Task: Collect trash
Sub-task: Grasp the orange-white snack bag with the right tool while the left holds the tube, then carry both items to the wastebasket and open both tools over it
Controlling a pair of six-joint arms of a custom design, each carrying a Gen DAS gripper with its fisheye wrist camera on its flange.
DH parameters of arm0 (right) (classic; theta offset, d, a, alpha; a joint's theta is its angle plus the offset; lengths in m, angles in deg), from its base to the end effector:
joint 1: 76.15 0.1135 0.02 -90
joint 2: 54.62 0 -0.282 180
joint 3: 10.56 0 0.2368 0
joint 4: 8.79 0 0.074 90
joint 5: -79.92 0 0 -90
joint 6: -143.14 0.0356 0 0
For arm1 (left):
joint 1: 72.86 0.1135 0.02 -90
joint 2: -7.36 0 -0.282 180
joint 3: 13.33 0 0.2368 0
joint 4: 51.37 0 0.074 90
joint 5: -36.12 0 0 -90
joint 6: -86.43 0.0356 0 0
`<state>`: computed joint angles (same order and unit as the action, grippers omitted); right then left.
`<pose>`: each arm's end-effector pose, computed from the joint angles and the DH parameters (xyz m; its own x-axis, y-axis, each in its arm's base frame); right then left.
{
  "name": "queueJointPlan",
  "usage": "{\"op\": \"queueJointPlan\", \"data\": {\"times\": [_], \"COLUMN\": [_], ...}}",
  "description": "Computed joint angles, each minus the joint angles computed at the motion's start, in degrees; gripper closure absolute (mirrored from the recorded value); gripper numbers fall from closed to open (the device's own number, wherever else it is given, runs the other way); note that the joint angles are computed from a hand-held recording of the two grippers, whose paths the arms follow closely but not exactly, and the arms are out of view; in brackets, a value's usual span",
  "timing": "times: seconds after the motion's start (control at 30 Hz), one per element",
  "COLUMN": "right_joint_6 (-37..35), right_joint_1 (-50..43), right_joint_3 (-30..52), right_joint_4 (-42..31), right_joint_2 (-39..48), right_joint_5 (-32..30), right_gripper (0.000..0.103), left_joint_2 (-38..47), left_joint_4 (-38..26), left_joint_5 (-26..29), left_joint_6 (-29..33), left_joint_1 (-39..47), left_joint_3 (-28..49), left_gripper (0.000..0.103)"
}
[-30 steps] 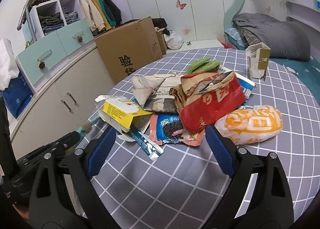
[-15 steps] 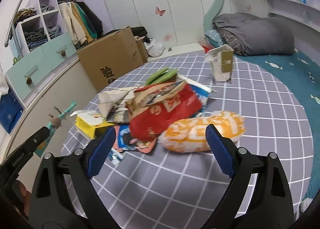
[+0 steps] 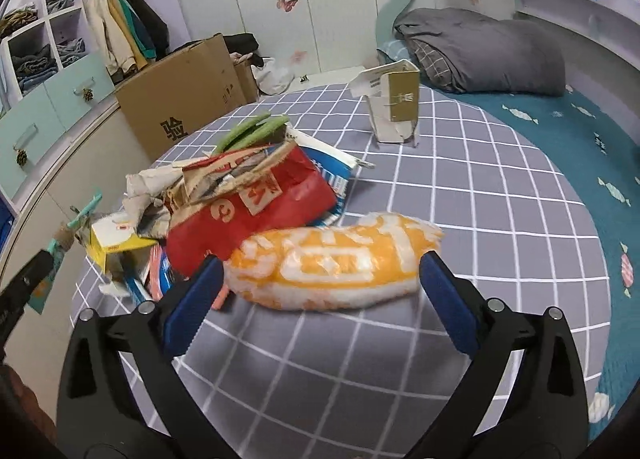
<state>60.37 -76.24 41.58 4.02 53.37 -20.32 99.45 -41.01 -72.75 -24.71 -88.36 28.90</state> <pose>0.3197 0.0058 0.1113 -0.6932 0.1249 -0.7098 -0.0415 0.9763 0.2123 0.2594 -0.0600 0.1458 -0.5762 -0.1944 -0.7939 -0.2095 0.9740 -0.0864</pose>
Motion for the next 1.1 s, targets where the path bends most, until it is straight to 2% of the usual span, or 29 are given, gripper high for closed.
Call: {"op": "queueJointPlan", "data": {"times": [0.1,0.2,0.33,0.43,0.63,0.8,0.93,1.1], "right_joint_6": [0.41,0.64,0.27,-0.01,0.64,1.70,2.89,4.14], "right_joint_1": [1.59,1.46,1.17,0.90,0.14,1.58,7.65,21.46], "right_joint_3": [2.48,4.08,2.91,1.30,-4.44,-8.96,-10.84,-8.79], "right_joint_4": [-1.82,-3.06,-1.82,-0.67,3.73,5.11,4.39,4.35], "right_joint_2": [2.02,3.25,2.70,1.64,-3.67,-12.54,-18.94,-18.46], "right_joint_5": [2.99,3.36,3.48,3.18,2.50,0.54,-1.29,1.74], "right_gripper": [0.007,0.007,0.022,0.030,0.034,0.034,0.034,0.034], "left_joint_2": [-0.25,-0.62,-1.19,-1.81,-4.93,-9.04,-13.57,-19.85], "left_joint_4": [-0.28,-0.37,-0.42,-0.25,-0.38,-0.52,-1.11,-2.58], "left_joint_5": [0.05,-0.08,-0.28,0.59,2.11,4.88,9.84,16.85], "left_joint_6": [0.00,0.14,-0.24,-0.16,0.05,0.63,1.35,5.11], "left_joint_1": [0.33,0.50,0.66,1.58,3.24,5.83,10.73,21.55], "left_joint_3": [-0.04,-0.29,-0.64,-1.15,-3.10,-5.50,-8.28,-12.48], "left_gripper": [0.092,0.092,0.093,0.092,0.093,0.093,0.092,0.092]}}
